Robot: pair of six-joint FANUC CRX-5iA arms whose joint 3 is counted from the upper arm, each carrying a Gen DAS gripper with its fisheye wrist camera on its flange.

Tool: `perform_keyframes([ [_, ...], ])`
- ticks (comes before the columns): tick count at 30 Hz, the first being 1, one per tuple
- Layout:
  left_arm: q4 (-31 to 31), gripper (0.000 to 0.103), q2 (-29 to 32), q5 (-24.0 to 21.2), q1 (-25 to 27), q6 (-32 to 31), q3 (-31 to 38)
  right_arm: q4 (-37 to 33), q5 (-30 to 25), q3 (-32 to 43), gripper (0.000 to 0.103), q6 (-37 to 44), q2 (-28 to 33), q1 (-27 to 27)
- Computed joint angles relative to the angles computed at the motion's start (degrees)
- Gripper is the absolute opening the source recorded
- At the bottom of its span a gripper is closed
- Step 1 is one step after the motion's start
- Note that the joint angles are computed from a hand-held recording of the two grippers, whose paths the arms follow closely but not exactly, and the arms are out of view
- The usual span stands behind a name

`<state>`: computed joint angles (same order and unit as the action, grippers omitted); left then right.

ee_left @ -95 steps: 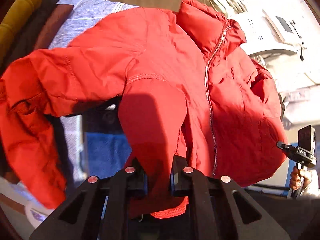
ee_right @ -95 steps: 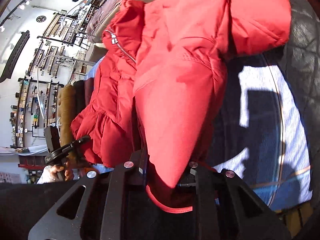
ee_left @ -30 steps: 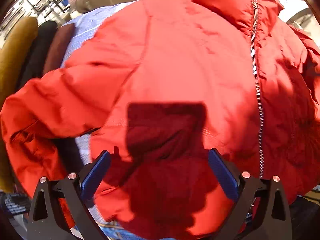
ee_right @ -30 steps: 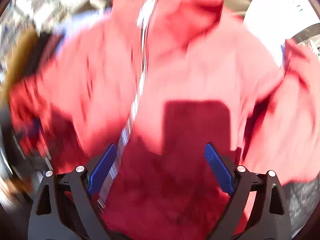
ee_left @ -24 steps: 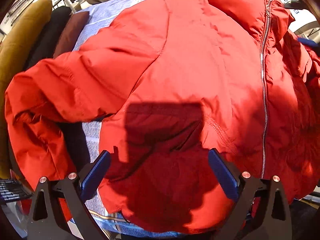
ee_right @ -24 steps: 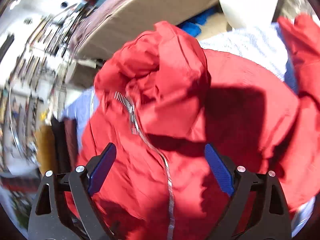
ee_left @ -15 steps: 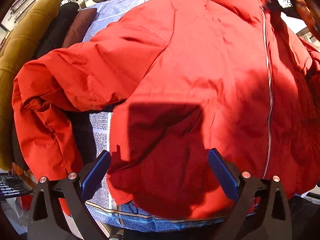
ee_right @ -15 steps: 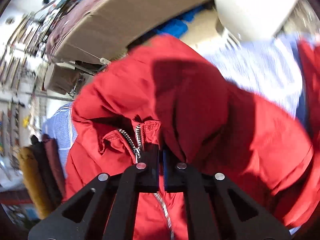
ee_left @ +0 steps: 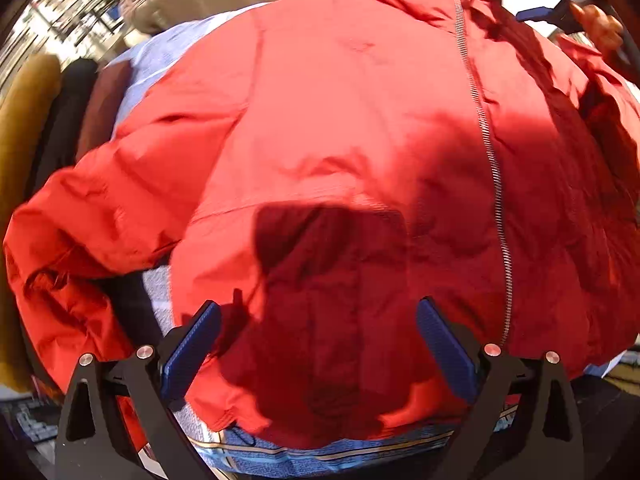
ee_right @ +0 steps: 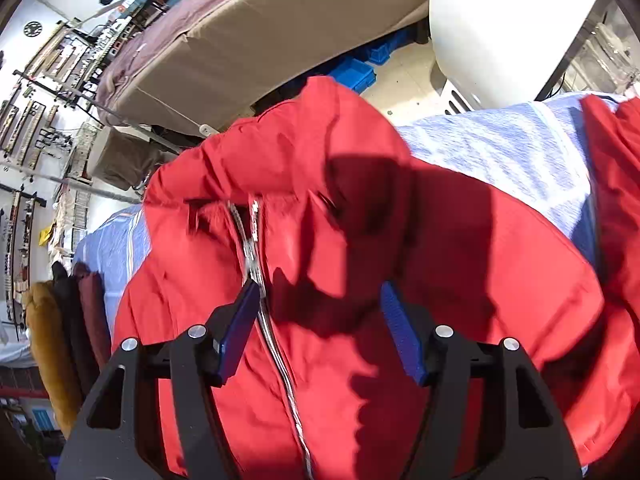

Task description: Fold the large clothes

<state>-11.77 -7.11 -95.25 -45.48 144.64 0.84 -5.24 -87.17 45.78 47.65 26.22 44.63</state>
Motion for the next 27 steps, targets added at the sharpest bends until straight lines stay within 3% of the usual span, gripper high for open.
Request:
perform_keyframes([
  [3, -0.5, 0.096, 2.0, 0.0, -0.5, -2.7, 1.6, 2.8, 3.2, -12.5, 0.069, 2.2, -8.8, 2.0],
  [7, 0.1, 0.096, 5.3, -0.1, -0.6, -6.3, 2.3, 7.5, -0.1, -26.0, 0.07, 5.4, -18.3, 8.4],
  [11, 3.7, 0.098, 8.4, 0.2, 0.5, -9.0, 0.1, 12.7, -4.4, -39.5, 0.07, 11.0, -24.9, 18.4],
  [13, 4.9, 0.098, 8.0, 1.9, 1.5, -8.2, -1.8, 15.0, -4.4, -45.3, 0.086, 11.4, -26.7, 21.9],
  [15, 6.1, 0.098, 8.0, 2.2, 2.6, -8.5, -2.4, 16.9, -4.0, -48.6, 0.087, 11.5, -27.2, 23.6],
  [19, 5.0, 0.098, 9.2, -0.6, 2.0, -9.7, 0.2, 15.0, -5.2, -43.4, 0.084, 11.9, -25.9, 20.7],
  [23, 4.3, 0.097, 8.3, -1.6, 0.2, -6.2, 1.4, 16.2, -1.2, -36.3, 0.084, 13.4, -26.1, 16.3],
  [27, 4.4, 0.097, 6.3, -2.5, -0.8, -2.8, 0.8, 22.1, 0.1, -26.6, 0.084, 17.5, -20.4, 10.1],
])
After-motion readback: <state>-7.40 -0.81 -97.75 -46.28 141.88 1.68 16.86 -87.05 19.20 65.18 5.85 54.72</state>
